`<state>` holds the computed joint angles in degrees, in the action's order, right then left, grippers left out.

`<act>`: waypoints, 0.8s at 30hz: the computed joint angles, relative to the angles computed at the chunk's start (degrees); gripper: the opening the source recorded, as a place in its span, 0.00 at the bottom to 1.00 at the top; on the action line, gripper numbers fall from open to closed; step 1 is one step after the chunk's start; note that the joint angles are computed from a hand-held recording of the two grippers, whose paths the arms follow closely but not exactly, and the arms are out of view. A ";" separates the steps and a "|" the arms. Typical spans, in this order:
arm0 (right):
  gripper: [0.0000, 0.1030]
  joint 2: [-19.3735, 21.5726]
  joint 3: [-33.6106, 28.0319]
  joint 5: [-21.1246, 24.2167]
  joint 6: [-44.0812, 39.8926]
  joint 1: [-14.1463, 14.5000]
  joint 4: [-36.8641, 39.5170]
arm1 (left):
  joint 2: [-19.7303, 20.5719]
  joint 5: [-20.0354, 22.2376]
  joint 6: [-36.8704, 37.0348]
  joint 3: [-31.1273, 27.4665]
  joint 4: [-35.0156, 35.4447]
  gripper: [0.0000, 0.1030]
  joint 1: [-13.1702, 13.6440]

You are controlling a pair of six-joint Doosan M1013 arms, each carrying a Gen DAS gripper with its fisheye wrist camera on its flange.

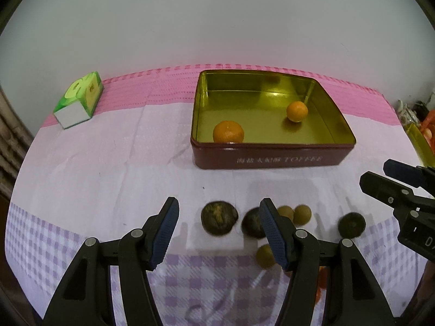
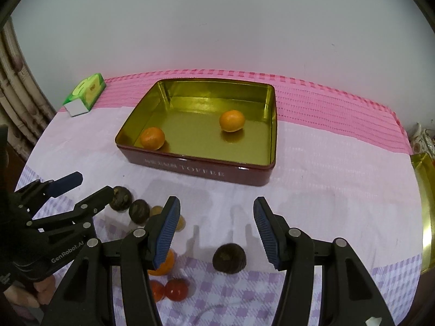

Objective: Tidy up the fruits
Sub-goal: 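Withdraw both tools from the tin back over the fruits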

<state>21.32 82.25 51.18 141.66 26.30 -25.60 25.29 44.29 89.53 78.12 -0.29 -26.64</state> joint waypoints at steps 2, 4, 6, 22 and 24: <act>0.52 -0.26 0.33 0.21 0.36 0.26 -0.26 | -0.38 -0.20 0.16 0.65 -0.15 0.61 0.04; 0.52 -0.63 0.87 0.16 0.68 0.43 -0.20 | -0.81 -0.54 0.10 1.37 -0.08 0.61 0.02; 0.52 -0.90 1.31 0.26 0.91 0.64 -0.24 | -1.27 -0.78 0.09 2.16 0.03 0.61 0.02; 0.52 -3.09 6.80 -0.46 2.01 3.14 2.83 | -4.79 -0.82 -0.14 9.02 -0.21 0.61 0.23; 0.51 -3.16 7.29 -0.55 1.86 3.45 3.36 | -5.12 -0.74 -0.23 9.76 -0.11 0.61 0.15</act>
<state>18.15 89.54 50.63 143.53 29.75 -22.25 20.17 43.55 89.30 87.89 -0.39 -26.49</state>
